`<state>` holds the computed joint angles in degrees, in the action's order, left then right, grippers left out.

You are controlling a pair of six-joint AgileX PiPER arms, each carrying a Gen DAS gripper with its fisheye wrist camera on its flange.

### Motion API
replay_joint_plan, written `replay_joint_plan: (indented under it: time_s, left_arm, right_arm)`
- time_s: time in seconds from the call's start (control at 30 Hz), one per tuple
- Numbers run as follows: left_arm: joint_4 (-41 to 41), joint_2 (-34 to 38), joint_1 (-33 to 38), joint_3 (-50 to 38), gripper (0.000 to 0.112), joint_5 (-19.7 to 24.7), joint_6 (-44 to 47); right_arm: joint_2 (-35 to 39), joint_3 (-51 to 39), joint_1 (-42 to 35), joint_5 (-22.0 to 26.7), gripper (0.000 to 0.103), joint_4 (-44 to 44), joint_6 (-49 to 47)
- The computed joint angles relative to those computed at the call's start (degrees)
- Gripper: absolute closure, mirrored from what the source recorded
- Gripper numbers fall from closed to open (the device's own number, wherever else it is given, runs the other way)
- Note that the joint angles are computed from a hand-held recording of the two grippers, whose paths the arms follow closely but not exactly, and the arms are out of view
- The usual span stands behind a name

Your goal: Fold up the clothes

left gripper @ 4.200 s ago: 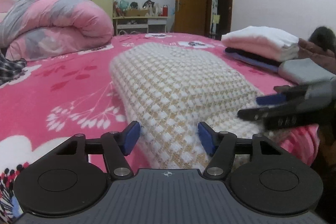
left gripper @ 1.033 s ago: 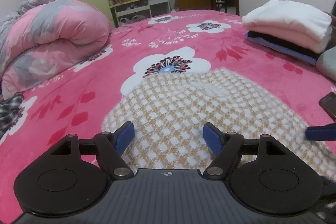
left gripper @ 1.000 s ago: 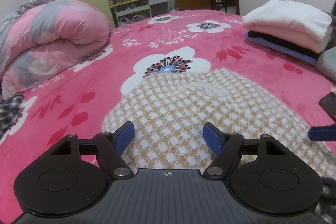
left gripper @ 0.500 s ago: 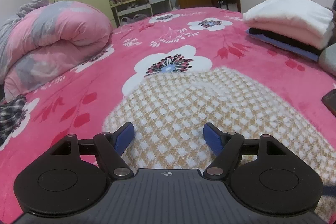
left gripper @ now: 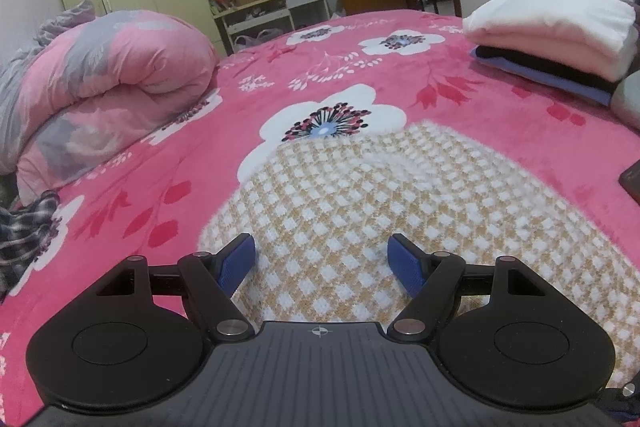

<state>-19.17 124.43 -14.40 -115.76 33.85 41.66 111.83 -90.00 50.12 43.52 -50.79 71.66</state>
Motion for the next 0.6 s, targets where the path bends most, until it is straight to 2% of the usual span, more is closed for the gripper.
replay_joint_plan:
  time_s: [0.4,0.6]
  left_arm:
    - [3.7,-0.7,-1.1,1.7,0.037,-2.1,-2.1]
    - [9.5,-1.3,-2.5,2.5,0.037,-3.3,-6.2]
  right_arm:
    - [-0.5,2.6,-0.1,-2.8,0.041,-3.5,4.9]
    - [-2.1,7.4,-0.5,-6.3,0.041,-9.9,12.5]
